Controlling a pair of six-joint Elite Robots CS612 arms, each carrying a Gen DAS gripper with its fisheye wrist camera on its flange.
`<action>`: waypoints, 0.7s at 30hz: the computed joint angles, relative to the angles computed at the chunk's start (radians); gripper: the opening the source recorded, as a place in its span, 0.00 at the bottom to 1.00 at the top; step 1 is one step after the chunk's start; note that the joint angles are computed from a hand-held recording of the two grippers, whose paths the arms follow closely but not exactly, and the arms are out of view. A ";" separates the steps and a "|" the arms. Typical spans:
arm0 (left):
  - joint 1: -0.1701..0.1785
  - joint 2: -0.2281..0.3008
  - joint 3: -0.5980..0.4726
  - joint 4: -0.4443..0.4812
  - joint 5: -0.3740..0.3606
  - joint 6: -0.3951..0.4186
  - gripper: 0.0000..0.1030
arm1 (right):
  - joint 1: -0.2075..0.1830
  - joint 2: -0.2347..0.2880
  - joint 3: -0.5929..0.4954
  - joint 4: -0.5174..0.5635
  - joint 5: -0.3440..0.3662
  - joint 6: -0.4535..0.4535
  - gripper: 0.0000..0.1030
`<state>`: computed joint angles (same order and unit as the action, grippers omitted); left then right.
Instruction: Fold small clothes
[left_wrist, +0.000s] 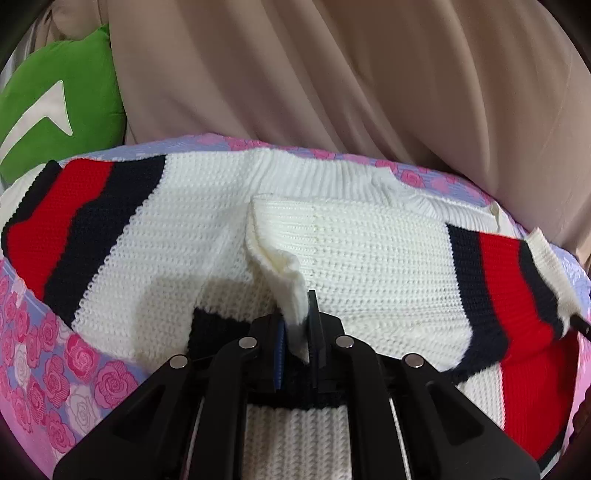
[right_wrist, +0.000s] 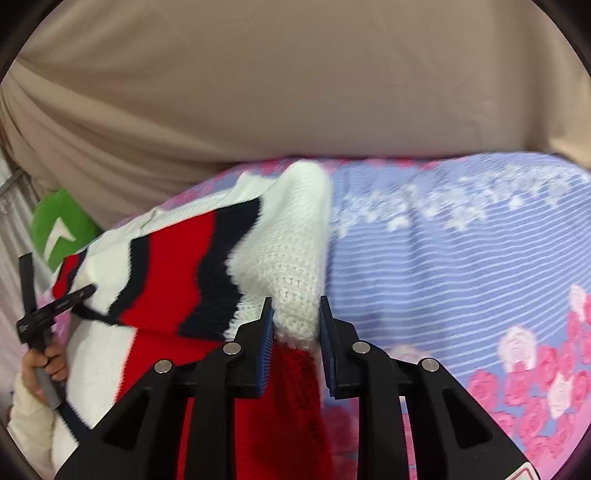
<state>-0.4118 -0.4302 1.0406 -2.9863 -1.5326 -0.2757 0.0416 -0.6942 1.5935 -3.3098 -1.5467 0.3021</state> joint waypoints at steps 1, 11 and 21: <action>0.002 0.004 -0.008 0.004 -0.011 -0.005 0.11 | -0.003 0.015 -0.017 0.050 -0.004 -0.001 0.20; 0.071 -0.095 0.170 -0.199 -0.023 -0.130 0.61 | 0.036 -0.062 0.086 -0.040 -0.076 -0.042 0.55; 0.254 0.004 -0.029 -0.013 0.040 -0.481 0.73 | 0.078 -0.092 0.144 -0.044 -0.006 -0.043 0.59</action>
